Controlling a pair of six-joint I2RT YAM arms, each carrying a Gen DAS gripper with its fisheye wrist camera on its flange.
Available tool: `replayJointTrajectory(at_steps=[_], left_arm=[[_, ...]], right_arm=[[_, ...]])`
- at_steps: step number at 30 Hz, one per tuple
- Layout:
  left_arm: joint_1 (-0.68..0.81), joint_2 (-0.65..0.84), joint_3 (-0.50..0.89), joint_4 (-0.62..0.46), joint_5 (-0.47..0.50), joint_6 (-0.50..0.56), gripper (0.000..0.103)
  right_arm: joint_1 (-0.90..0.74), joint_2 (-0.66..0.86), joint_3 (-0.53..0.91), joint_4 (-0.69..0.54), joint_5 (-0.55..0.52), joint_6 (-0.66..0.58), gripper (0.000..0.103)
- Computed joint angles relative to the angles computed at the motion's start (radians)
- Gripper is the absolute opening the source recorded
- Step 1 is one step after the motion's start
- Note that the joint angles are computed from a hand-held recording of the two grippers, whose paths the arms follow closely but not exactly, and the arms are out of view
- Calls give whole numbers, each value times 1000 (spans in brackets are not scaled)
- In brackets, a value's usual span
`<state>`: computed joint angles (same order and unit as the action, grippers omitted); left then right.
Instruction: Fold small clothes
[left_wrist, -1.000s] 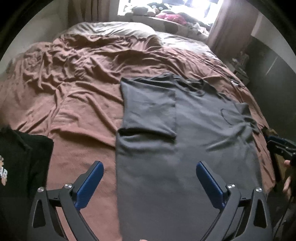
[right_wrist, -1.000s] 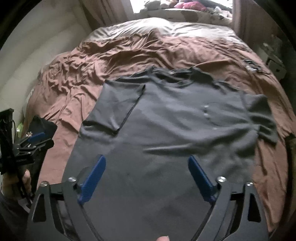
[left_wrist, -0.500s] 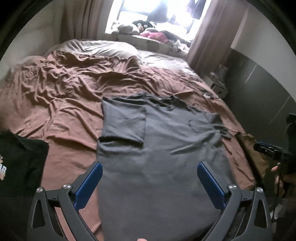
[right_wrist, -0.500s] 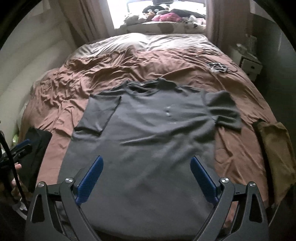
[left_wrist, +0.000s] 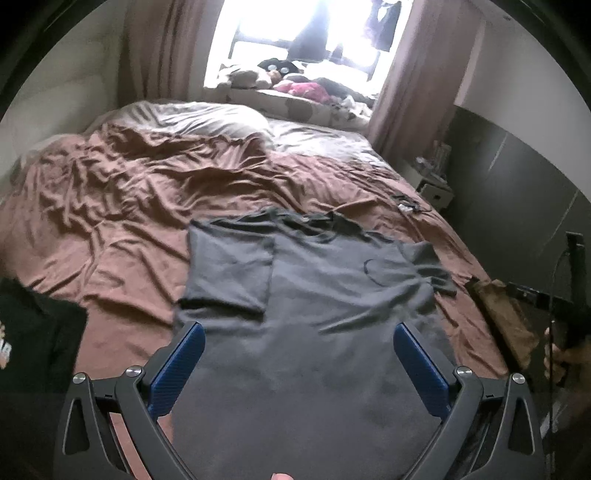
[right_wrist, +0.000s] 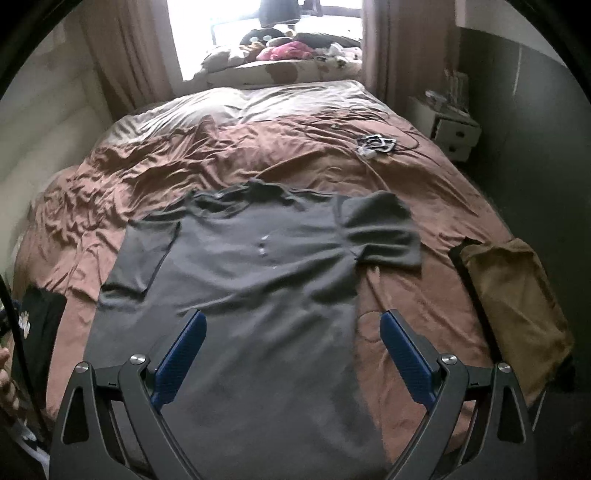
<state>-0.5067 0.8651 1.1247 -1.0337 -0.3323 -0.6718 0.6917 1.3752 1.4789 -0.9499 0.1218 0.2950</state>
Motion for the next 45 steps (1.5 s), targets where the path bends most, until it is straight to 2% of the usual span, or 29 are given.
replayJointTrajectory(at_steps=[6,10,12,15,20,24,27,31,36,39,41,42,44,45], left_arm=[[-24,115,15,137,-2,3,103],[-31,228,41,205,-16,10,103],[-20,283,51,243,-1,11,103],[-6,348,66,281,11,7,103],[-1,485,118,353,31,21,103],[-26,588,168,416,10,49,103],[-30,668,220,430,14,62,103],[-26,792,305,448,41,77,102],[-21,946,436,446,84,116,102],[-18,1042,533,421,97,133,102],[-17,1113,612,404,108,143,102],[-15,1140,642,398,114,146,102],[-13,1210,720,380,128,153,102],[-14,1240,754,371,134,155,102]], right_arm=[[-133,-14,-77,117,-106,-76,95],[-235,-13,-140,206,-268,-119,95],[-277,9,-146,228,-305,-159,95],[-332,59,-130,231,-346,-224,95],[-443,194,-78,225,-493,-283,95],[-493,354,25,160,-593,-346,95],[-501,434,92,151,-560,-377,95],[-505,469,98,237,-490,-359,95],[-546,543,140,301,-519,-313,95],[-551,585,160,346,-474,-305,95],[-568,638,200,357,-495,-281,97],[-568,641,189,374,-502,-263,102],[-569,663,173,428,-503,-224,103],[-565,646,110,485,-498,-204,103]])
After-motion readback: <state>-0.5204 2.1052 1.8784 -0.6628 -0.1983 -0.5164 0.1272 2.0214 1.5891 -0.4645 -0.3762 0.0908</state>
